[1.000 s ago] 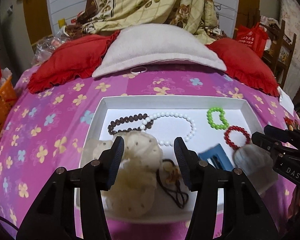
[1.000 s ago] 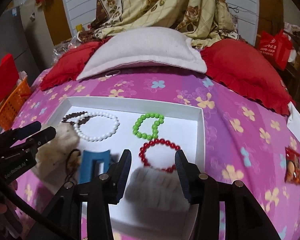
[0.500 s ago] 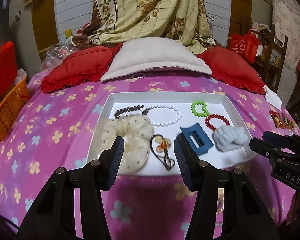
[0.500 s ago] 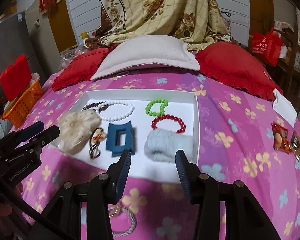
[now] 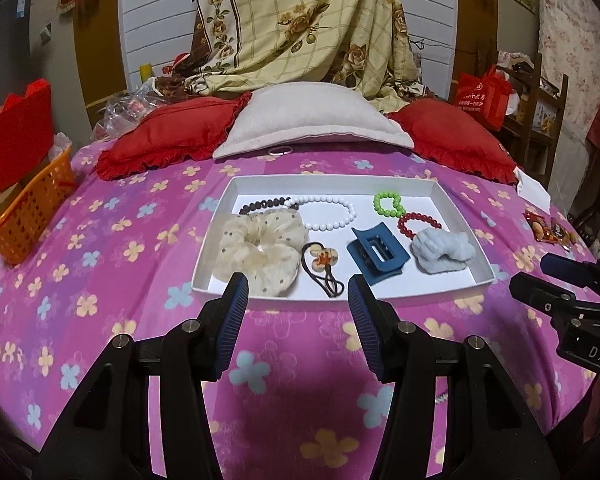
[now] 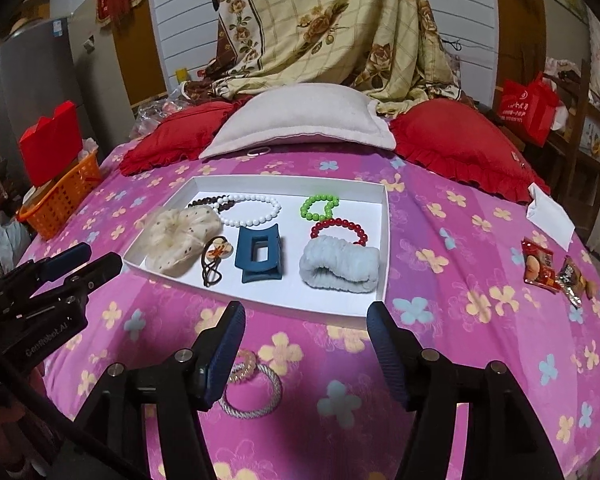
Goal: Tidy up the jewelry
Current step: 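Withdraw both tools from the tray toward the two bangles, then grasp the silver rope bangle with right tool while left tool grasps gold coil bangle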
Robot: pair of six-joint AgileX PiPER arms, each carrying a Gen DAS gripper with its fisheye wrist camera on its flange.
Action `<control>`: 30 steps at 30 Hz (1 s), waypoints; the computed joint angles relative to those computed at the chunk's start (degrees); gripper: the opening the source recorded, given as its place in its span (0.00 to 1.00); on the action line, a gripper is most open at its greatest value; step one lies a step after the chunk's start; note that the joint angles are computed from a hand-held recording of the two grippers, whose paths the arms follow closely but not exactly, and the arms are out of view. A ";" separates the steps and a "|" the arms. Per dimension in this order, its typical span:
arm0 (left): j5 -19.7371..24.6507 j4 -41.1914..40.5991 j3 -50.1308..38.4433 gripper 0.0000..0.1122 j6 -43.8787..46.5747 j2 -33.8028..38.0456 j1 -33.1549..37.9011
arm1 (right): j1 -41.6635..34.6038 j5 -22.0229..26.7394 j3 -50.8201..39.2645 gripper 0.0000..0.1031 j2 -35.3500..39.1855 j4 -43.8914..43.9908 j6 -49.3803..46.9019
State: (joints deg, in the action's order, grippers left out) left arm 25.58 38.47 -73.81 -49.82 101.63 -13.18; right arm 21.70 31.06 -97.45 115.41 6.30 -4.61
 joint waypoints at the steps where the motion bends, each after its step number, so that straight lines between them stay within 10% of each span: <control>1: -0.21 -0.83 0.47 0.46 0.75 -0.36 0.09 | -0.09 -0.25 0.69 0.59 -0.36 0.09 -0.39; 13: -2.95 -31.92 2.45 0.46 31.23 2.05 1.88 | -2.66 3.35 1.39 0.58 4.10 10.46 -12.06; 19: 0.36 -47.40 -1.55 0.46 45.59 6.80 3.99 | -1.10 6.57 -1.42 0.41 9.09 10.30 -13.17; 30: 5.31 -51.80 -6.80 0.46 51.68 11.25 4.42 | -0.02 3.71 1.71 0.32 8.07 -4.00 -7.77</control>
